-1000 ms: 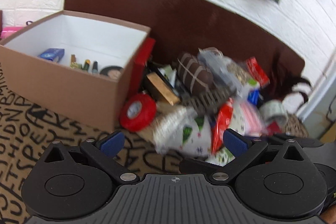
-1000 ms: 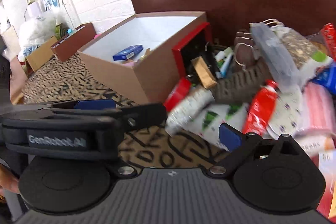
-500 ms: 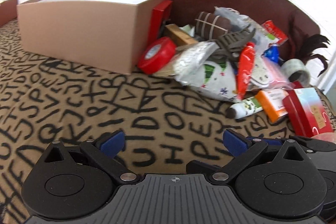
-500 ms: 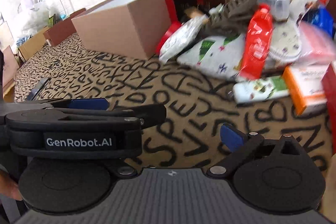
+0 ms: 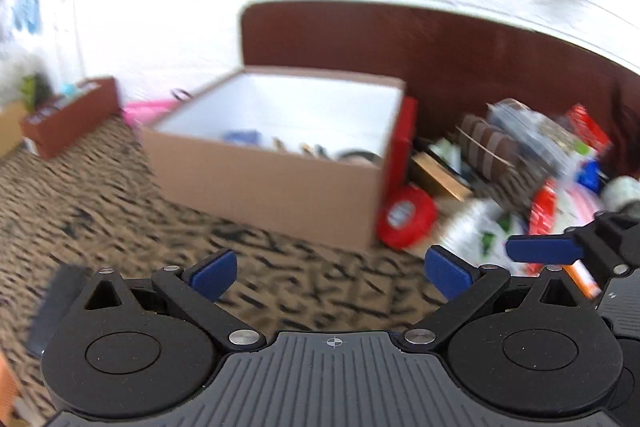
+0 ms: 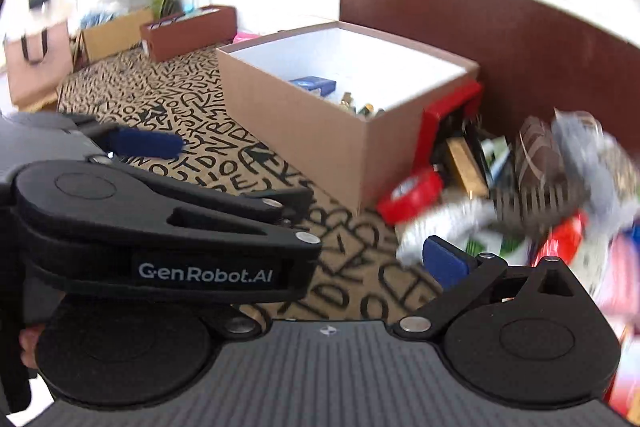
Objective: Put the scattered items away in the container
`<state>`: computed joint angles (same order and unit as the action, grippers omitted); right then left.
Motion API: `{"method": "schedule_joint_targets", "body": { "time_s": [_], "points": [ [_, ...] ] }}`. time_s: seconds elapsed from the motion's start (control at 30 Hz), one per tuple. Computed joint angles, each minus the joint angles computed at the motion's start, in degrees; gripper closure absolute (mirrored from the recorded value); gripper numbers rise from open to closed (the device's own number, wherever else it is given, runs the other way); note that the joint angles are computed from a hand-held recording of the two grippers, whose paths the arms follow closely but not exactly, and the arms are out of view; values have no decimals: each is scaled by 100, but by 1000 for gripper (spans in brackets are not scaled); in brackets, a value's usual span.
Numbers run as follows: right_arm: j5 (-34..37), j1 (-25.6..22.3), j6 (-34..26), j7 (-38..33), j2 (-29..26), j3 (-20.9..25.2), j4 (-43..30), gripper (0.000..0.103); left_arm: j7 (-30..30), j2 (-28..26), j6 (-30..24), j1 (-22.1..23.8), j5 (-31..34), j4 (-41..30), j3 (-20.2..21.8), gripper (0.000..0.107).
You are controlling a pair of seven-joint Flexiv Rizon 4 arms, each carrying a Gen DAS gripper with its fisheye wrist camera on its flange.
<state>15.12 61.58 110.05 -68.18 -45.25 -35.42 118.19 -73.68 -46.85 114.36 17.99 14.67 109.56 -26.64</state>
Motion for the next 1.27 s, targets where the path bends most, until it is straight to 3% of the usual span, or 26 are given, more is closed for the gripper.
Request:
{"method": "schedule_joint_targets", "body": {
  "time_s": [0.2,0.43,0.7,0.93,1.07,1.27],
  "points": [
    [-307,-243,-489,313,159,-15,-328,1,-197,119,172,-70,-81,-160,141,4],
    [-757,-78,-818,742,24,-397,-414,0,-320,137,7,-18,-39,-255,113,4],
    [-1064,-55,-823,1017,-36,-544,-432,0,-311,142,-178,56,-209,-283,31,4],
    [-1179,-173,-799,1016,-26,-445,-464,0,-218,142,-308,118,-318,-268,-48,4],
    [-1208,-260,-811,1026,-4,-360,-485,0,-132,50,-345,368,-214,-242,-363,4],
    [-1267,-373,-804,1023,11,-253,-518,0,-96,59,-281,284,-262,-244,-287,4]
  ]
}}
